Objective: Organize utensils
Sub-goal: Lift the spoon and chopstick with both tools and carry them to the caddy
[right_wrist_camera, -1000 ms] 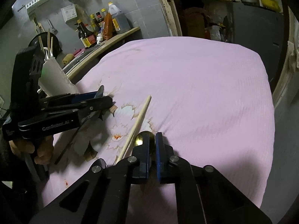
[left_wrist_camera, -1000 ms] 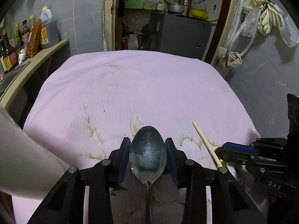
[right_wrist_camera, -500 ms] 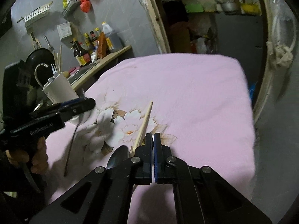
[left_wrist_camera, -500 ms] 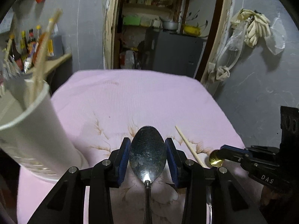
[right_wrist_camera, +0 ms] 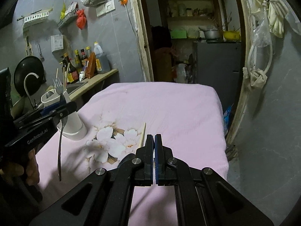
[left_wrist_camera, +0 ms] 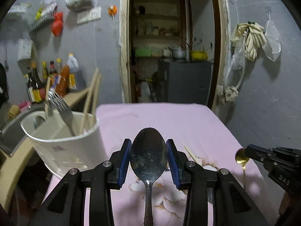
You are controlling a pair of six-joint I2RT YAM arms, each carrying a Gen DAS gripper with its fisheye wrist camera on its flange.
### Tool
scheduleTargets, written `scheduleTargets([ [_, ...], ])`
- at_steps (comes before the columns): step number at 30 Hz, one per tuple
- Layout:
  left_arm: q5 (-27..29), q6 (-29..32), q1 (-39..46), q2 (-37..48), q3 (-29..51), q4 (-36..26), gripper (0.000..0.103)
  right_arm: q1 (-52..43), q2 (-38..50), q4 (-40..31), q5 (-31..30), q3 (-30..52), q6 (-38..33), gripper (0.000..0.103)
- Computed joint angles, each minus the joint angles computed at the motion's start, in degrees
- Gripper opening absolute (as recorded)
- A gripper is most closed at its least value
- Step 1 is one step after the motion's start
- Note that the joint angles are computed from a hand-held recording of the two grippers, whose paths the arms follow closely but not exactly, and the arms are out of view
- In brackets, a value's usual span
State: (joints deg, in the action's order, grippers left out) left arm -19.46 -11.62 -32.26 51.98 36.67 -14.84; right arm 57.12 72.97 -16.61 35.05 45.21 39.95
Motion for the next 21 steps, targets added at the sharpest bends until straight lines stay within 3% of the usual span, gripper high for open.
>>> scheduleTargets([
  [10,2.62,1.12,5.00,-5.84,1.32,-2.06,0.036,4.92,0.87,-6.48,10.15,7.92,0.14,0.002],
  [15,9.11,2.30,12.07,-6.58,4.87,-4.26,0.036,6.69,3.87,-8.20,15.64,16.03,-3.53,0.002],
  [21,18.85,4.92,22.65,-4.86,11.56,-6.97,0.036,6.77,10.64,-5.69,17.49,28.28,-10.34,0.002],
])
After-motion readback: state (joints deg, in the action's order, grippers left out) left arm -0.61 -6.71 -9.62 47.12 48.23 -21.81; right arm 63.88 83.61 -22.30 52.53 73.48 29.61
